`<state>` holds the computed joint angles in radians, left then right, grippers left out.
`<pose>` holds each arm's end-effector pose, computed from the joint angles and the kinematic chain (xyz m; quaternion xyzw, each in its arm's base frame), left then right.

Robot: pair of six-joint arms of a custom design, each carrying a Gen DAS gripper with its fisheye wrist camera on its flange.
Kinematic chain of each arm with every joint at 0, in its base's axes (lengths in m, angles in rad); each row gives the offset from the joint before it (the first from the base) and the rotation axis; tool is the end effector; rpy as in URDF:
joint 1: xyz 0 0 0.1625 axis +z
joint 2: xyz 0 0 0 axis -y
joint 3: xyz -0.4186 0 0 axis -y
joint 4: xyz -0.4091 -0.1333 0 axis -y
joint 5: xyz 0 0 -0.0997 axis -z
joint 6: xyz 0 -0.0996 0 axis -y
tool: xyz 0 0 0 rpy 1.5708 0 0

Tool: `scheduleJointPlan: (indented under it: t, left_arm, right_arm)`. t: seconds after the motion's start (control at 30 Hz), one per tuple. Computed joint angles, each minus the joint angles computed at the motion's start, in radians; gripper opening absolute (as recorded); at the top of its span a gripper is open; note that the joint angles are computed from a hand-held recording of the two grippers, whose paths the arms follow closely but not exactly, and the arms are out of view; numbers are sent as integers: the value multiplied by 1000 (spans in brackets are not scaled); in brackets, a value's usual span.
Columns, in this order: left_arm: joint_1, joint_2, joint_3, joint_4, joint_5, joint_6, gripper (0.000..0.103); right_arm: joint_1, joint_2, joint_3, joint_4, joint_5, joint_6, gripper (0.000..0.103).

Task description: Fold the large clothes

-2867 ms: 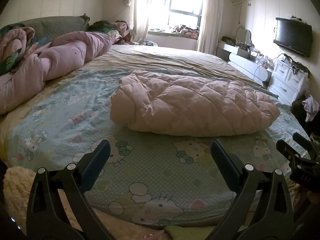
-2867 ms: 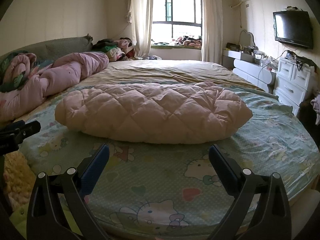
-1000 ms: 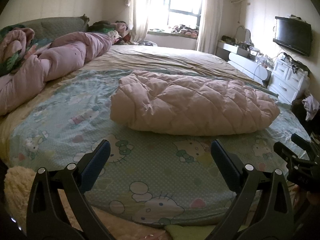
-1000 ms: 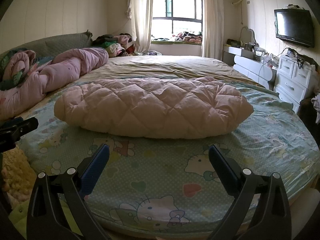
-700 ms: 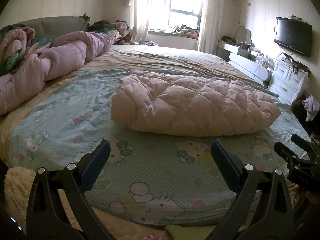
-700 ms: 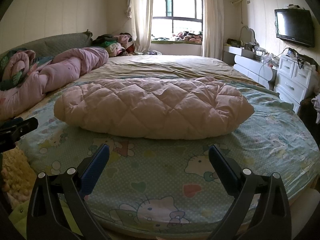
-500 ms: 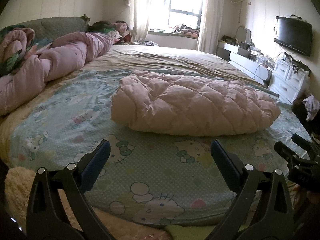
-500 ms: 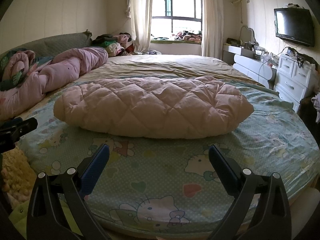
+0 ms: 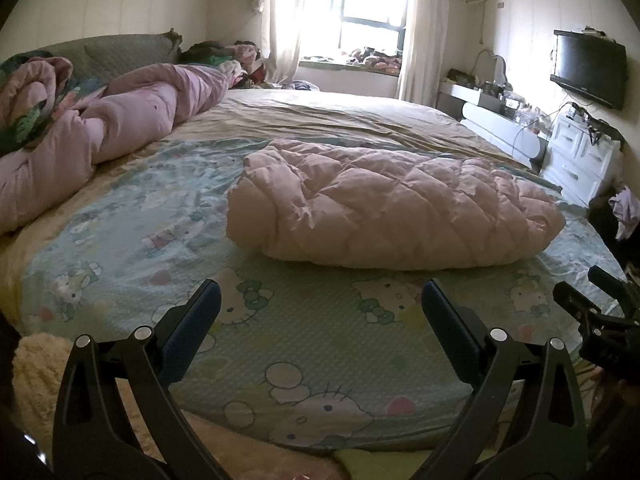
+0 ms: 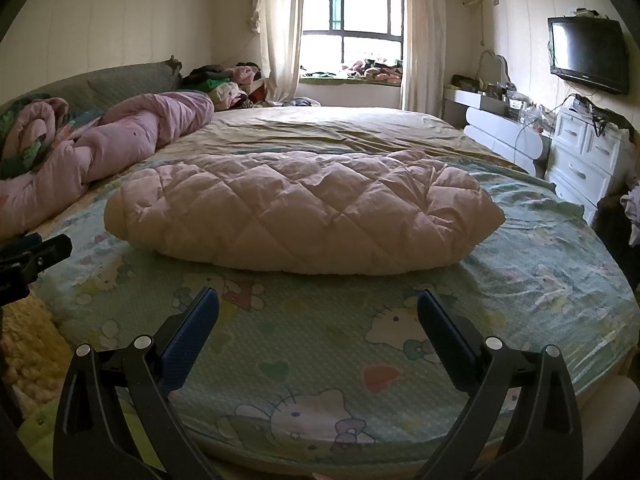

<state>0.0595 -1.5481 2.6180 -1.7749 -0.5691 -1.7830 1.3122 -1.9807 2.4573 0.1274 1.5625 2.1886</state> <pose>-0.2164 -0.2305 0.1114 0.0917 0.8162 -0.4627 0.3337 0.0729 -0.2490 0.2201 0.3031 -0.8319 0.3842 0.2616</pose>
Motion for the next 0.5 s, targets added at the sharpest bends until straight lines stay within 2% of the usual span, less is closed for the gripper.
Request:
scheduleJointPlan:
  t: [0.3,0.4,0.47,0.5]
  left_arm:
    - [11,-24,17,-29,-4,24,94]
    - [91,-103,-3,42,2,33,94]
    - [174,-189,-33,137,18,39,94]
    - [245,-255,-56,183,27,66,94]
  right_arm:
    - [-7,2,-12,-4,31,41,99]
    - [-63,-4,-46,6,48,97,99]
    - [-140,-18,-91,4,81,152,99]
    - [-213,-46,-111,-15,71,166,99]
